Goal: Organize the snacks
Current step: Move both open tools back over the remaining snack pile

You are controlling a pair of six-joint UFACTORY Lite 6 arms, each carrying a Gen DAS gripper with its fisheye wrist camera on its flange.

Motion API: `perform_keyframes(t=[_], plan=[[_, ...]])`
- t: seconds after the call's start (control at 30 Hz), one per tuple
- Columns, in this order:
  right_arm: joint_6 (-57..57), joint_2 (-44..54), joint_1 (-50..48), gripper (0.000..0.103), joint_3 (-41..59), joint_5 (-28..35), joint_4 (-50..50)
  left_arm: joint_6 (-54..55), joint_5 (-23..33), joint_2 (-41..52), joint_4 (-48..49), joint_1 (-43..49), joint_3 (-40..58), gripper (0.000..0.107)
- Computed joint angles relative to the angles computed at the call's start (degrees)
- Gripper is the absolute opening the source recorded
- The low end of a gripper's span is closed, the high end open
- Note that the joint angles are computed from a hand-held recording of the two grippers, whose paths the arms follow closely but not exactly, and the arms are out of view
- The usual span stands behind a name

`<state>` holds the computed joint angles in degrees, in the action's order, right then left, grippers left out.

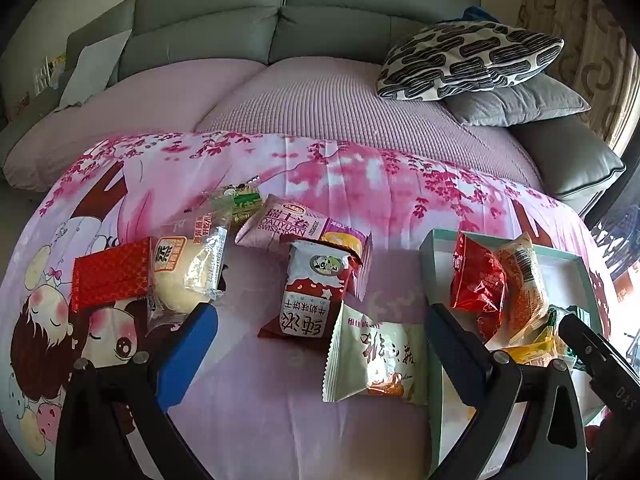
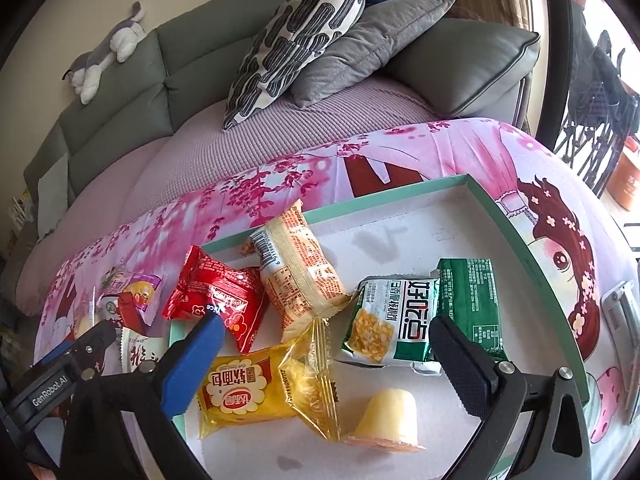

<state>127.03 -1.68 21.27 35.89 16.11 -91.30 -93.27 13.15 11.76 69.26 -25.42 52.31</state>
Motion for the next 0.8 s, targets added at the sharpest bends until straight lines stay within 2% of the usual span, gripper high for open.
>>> perform_keyframes(t=[0.13,0.27,0.57,0.67,0.73,0.8], plan=[[0.81,0.33,0.79,0.103,0.47,0.52,-0.33,-1.75,-0.12,-1.66,2.11,0.13,-1.10,0.103],[7.57,0.17,2.21,0.103,0.50,0.50,-5.29,-4.49,-0.46,-4.16,5.60,1.05,-3.02,0.103],[21.32,2.05,6.50,0.103,2.56,-0.94,-14.52,-28.94,2.37,-13.87,32.94,5.04,-12.44,0.103],[17.31,3.51,9.83,0.103,4.36,1.48,-10.12,-31.42,2.26,-16.53,37.03,7.41,-14.59,0.103],[16.77,4.50,10.98,0.103,5.65,0.89,-10.15,-33.06,0.76,-17.84,39.24,9.68,-15.43,0.103],[18.26,6.21,11.90,0.103,7.22,-0.67,-11.67,-39.83,-1.33,-19.49,46.59,12.48,-16.70,0.103]])
